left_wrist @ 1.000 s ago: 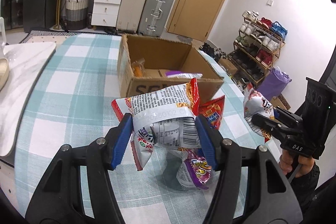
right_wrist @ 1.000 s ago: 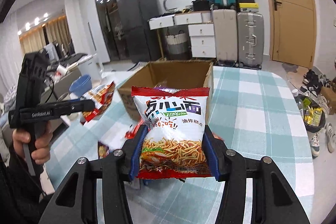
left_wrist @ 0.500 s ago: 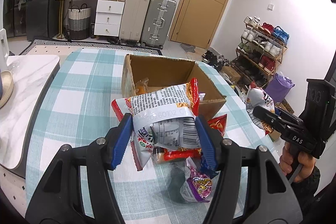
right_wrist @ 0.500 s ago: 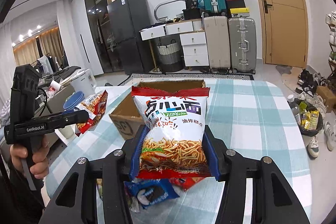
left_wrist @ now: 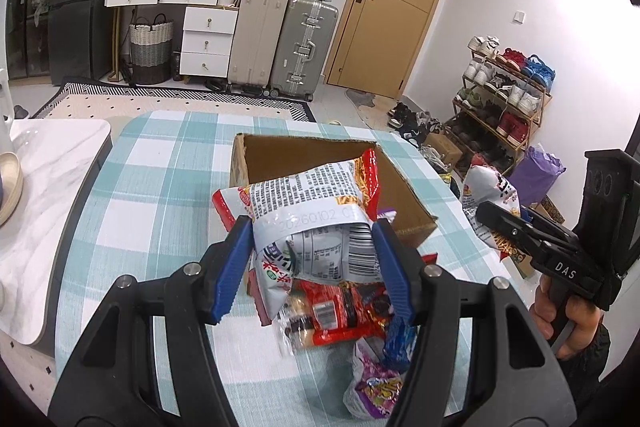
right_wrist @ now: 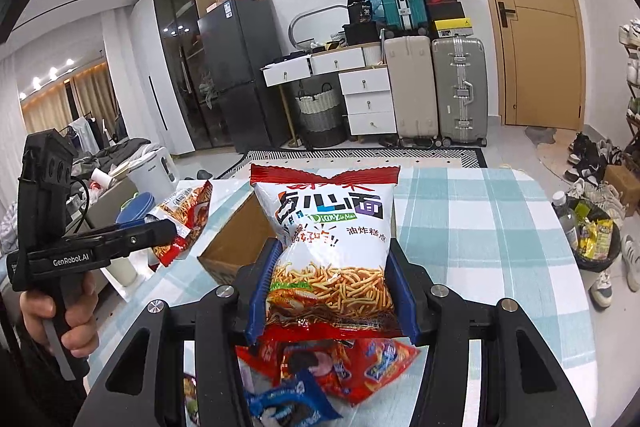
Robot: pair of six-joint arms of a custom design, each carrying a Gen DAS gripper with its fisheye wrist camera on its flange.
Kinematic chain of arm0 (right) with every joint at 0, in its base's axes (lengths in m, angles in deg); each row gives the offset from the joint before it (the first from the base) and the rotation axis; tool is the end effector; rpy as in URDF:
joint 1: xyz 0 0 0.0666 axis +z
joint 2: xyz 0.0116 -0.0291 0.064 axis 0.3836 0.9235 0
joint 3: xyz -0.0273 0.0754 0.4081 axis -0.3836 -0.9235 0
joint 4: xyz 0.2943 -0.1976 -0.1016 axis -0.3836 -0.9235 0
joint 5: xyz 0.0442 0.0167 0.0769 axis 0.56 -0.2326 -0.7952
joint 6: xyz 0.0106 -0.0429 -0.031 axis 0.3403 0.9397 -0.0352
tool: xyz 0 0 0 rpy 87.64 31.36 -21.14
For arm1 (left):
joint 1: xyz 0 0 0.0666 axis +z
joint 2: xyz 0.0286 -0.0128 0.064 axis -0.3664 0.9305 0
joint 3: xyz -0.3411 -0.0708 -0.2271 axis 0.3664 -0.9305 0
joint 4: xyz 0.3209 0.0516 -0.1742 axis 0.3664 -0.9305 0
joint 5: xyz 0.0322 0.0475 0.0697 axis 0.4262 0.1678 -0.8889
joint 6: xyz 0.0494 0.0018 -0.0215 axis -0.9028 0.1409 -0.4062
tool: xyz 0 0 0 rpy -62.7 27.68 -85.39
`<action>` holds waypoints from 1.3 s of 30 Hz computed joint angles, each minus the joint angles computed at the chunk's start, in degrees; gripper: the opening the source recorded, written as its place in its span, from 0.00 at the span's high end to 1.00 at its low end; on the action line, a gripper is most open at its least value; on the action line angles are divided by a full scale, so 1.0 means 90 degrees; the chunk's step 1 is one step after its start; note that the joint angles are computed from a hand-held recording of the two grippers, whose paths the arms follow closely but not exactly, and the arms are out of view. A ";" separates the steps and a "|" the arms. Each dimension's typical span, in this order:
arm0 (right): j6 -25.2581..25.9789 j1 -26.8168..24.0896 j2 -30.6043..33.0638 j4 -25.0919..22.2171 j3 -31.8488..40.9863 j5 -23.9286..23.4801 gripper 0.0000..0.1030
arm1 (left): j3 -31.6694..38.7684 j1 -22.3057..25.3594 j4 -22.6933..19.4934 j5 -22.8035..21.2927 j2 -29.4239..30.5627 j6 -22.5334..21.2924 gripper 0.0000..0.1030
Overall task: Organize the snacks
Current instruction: 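Lift the chip bag into the box with the left tool while the right tool lowers the noodle bag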
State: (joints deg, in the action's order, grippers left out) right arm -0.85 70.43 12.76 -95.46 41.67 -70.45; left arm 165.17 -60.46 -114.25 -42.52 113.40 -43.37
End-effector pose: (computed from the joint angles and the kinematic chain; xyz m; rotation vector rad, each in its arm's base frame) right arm 0.3477 0.3689 0.5666 -0.2933 2.0701 0.4582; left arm 0.2945 -0.2269 0.6148 0.0323 2.1890 -0.3983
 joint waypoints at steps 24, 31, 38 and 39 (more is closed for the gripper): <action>0.0082 -0.0405 0.0967 -0.0355 0.1081 -0.0445 0.49 | 0.0803 0.0734 0.0130 0.0516 0.1164 -0.0430 0.43; 0.0092 -0.0492 0.1185 -0.0476 0.1340 -0.0577 0.49 | 0.0919 0.0865 0.0159 0.0575 0.1463 -0.0568 0.43; 0.0100 -0.0554 0.1416 -0.0560 0.1587 -0.0784 0.49 | 0.1066 0.0874 0.0223 0.0455 0.1739 -0.0781 0.44; 0.0115 -0.0554 0.1457 -0.0579 0.1632 -0.0799 0.49 | 0.1084 0.0872 0.0237 0.0444 0.1773 -0.0815 0.44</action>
